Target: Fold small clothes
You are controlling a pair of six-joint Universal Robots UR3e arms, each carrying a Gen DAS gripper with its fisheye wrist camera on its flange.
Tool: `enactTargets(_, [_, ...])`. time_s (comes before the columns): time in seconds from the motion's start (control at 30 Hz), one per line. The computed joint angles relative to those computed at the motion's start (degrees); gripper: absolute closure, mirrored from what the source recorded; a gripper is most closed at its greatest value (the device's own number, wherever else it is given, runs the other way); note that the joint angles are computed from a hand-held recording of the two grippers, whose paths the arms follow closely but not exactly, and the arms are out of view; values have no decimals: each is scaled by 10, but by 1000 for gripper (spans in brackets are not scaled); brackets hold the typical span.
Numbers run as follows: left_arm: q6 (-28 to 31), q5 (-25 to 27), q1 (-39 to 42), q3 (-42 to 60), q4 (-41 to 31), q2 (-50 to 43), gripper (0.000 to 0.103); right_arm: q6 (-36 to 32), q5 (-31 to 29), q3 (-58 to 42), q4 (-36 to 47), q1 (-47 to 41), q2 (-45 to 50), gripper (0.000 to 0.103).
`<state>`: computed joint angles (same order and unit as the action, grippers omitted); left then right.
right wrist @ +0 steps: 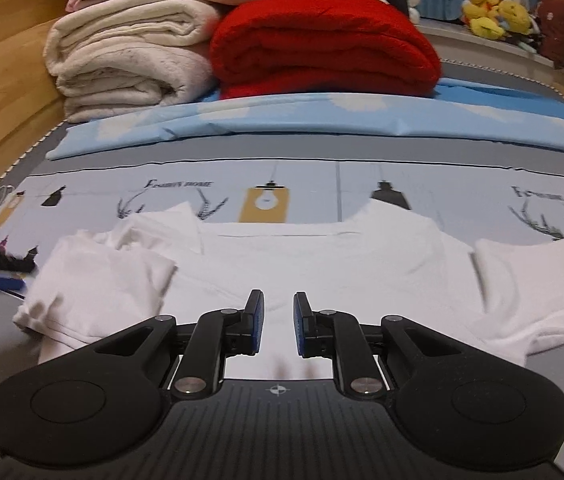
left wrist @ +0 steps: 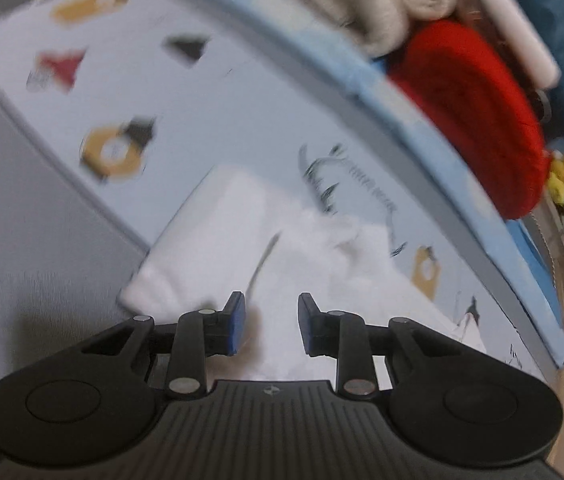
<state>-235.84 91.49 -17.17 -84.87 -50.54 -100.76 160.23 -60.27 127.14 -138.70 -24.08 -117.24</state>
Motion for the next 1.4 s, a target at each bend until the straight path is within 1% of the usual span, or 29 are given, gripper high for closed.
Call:
enactTargets(0.03, [-13,-9,7,-9,1,-1,72,4,-3,-3,-7,10,11,87])
enactTargets(0.1, [-16,-19,17,-29,12,3,72,12,-7,-9,-17,25,28,87])
enactTargets(0.17, [-4,-16,18,-16,12,-13,72,10,-4,-13,-16,33,38,87])
enactTargets(0.23, [12,-26,17,1,9,-31,72,-3,10,-16,-8,35,43,87])
enactTargets(0.33, [31,-33,12,30,-14,-57,72,-29,30,-16,4,36,42,87])
enactTargets(0.47, [42,-17,-2,41,-33,-69,72,-53,52,-19,15,41,41,86])
enactTargets(0.57, [55,-4,-12,63,-48,-82,73,-63,61,-23,27,44,41,83])
enactTargets(0.6, [60,-2,-15,70,-53,-86,76,-65,61,-23,29,45,40,80])
enactTargets(0.63, [67,-1,-18,78,-58,-90,88,-67,62,-23,32,46,38,80])
enactTargets(0.67, [77,2,-22,86,-63,-94,95,-70,62,-21,33,47,36,80])
enactTargets(0.7, [83,6,-25,92,-62,-98,97,-73,63,-20,35,46,33,80])
enactTargets(0.77, [97,12,-35,104,-53,-99,99,-81,64,-13,34,45,27,79])
enactTargets(0.8, [107,6,-39,105,-38,-97,99,-86,64,-10,33,45,23,78])
enactTargets(0.83, [121,-7,-41,105,-20,-95,99,-92,65,-5,30,44,19,77])
enactTargets(0.87, [139,-27,-43,110,-2,-94,99,-96,65,-1,26,44,16,73])
enactTargets(0.9, [157,-49,-46,112,19,-94,99,-99,65,3,20,45,14,66])
enactTargets(0.97, [180,-98,-49,111,62,-95,99,-109,72,16,10,43,5,57])
enactTargets(1.0, [186,-124,-50,114,79,-102,99,-116,73,22,3,45,0,53])
enactTargets(1.03, [192,-145,-50,116,93,-106,99,-122,70,27,-5,50,-2,52])
enactTargets(1.17, [217,-220,-56,130,128,-126,99,-136,66,40,-28,67,-7,51])
enactTargets(1.23, [230,-239,-64,137,133,-133,99,-126,54,43,-49,78,-2,51])
enactTargets(1.3, [230,-249,-71,144,136,-142,99,-116,48,42,-64,81,4,52])
enactTargets(1.37, [230,-256,-72,148,140,-151,99,-99,37,41,-86,84,15,55])
enactTargets(1.4, [230,-257,-72,146,141,-152,99,-88,28,42,-99,85,19,62])
